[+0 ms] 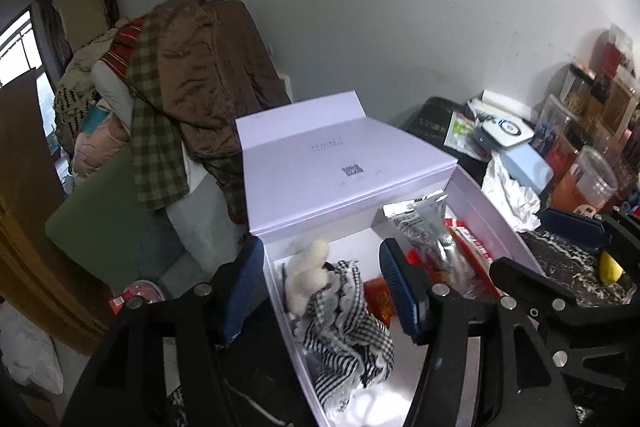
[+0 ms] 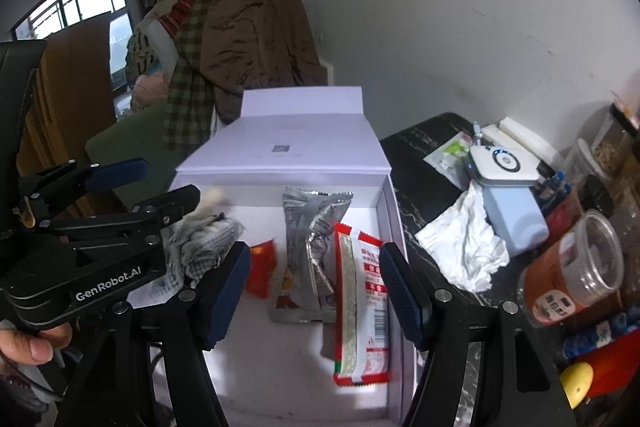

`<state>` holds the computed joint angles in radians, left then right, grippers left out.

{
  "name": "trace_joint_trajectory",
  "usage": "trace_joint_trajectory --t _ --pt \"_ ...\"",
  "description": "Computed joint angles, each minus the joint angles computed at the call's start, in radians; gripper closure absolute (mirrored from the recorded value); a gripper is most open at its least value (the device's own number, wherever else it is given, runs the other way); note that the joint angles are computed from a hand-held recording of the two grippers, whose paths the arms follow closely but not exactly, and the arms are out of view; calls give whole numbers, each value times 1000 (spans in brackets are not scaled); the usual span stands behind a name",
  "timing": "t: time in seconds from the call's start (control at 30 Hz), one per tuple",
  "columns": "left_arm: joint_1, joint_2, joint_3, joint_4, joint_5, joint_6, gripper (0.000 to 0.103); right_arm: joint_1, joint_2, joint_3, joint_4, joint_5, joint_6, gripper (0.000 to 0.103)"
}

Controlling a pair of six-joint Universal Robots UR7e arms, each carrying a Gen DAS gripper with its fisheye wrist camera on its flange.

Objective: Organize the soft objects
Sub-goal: 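Lower the gingham lace cloth into the box and open the left gripper, then withdraw both grippers from the box back toward the table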

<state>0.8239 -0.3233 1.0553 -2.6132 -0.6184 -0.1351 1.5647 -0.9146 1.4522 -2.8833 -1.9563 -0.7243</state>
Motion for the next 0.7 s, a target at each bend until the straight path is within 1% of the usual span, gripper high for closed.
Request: trace_joint_trajectory --t 0.27,0.5,0.57,0.7 --pt "-55 -89 144 -89 50 -24 43 31 -86 106 -66 23 -23 36" --pt "-112 -163 266 -185 80 -14 43 60 -172 209 -128 47 -44 36" --pt "-127 -179 292 -204 90 -13 43 67 -195 237 -146 54 -50 33" --pt "-159 -215 352 -237 108 -18 43 81 -250 305 -193 74 -68 33"
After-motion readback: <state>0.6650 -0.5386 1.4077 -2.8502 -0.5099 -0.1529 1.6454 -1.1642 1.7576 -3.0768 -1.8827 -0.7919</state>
